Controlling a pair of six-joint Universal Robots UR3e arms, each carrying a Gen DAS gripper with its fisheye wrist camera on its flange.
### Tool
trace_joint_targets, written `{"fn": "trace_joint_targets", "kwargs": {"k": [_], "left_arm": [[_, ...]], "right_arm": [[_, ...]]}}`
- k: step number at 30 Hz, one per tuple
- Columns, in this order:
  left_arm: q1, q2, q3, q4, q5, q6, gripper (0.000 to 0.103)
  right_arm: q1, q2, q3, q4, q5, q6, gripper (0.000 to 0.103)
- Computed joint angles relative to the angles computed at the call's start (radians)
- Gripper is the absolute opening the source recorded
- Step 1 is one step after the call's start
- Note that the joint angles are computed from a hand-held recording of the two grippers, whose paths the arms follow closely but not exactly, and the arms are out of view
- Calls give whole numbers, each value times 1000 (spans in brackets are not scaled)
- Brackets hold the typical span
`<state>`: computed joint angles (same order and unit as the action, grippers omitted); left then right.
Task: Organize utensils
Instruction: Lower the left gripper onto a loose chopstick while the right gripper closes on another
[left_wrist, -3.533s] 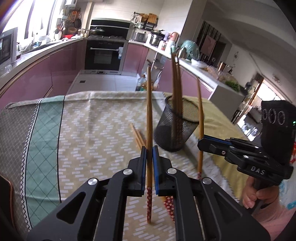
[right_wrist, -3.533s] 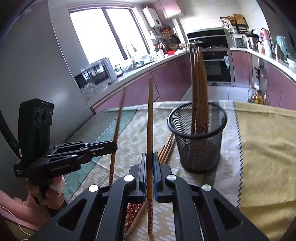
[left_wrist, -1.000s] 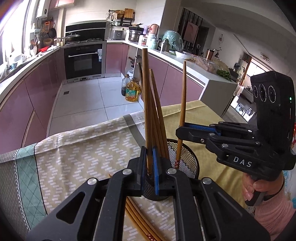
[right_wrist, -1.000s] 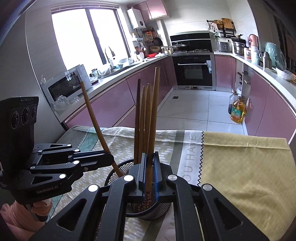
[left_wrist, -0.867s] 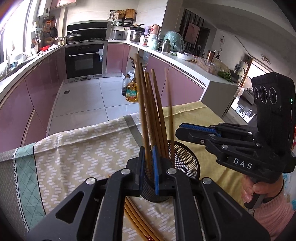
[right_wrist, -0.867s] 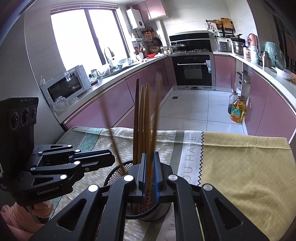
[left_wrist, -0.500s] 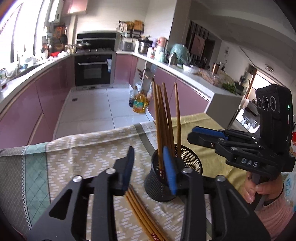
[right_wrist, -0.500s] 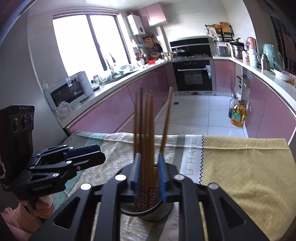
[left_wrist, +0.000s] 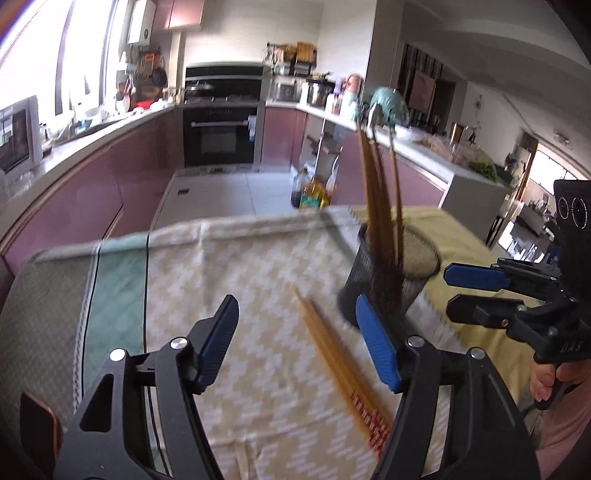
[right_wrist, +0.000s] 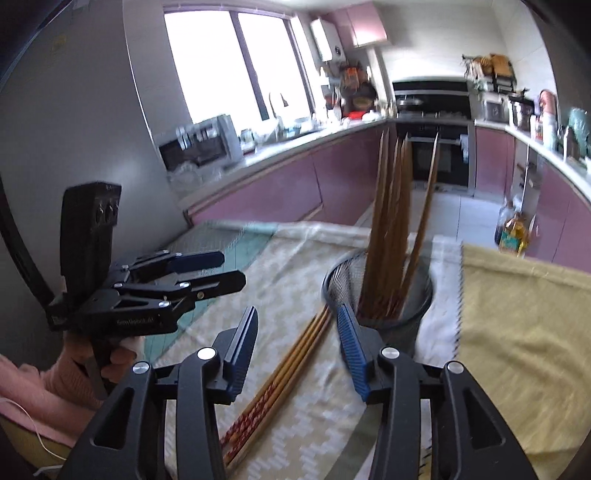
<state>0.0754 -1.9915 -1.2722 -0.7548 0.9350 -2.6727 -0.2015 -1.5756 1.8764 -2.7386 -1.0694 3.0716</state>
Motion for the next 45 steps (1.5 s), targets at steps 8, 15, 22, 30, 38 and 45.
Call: {"fn": "trace_joint_targets", "kwargs": {"k": [8,15,22,30,38,45], "left_arm": [[7,22,-135,-12,38,36,66],[-5,31,-203,-28,66,56,66],[-37,29,-215,-44,89,67,65],[-63,0,-187,-52,119,50,65],[-97,-12,-185,-4,181,42,63],[-107,-19,-184,23,205,36,58]], "right_arm": [[57,120,15,-18,-12,65,43],[67,134,52,-42,-44,106,43],[67,129,68,-55,-53,117,43],[55,119,89,-61,-45,114,43],[63,135,67,-55,-53,113,43],[69,161,41,-46,-58,109,43]]}}
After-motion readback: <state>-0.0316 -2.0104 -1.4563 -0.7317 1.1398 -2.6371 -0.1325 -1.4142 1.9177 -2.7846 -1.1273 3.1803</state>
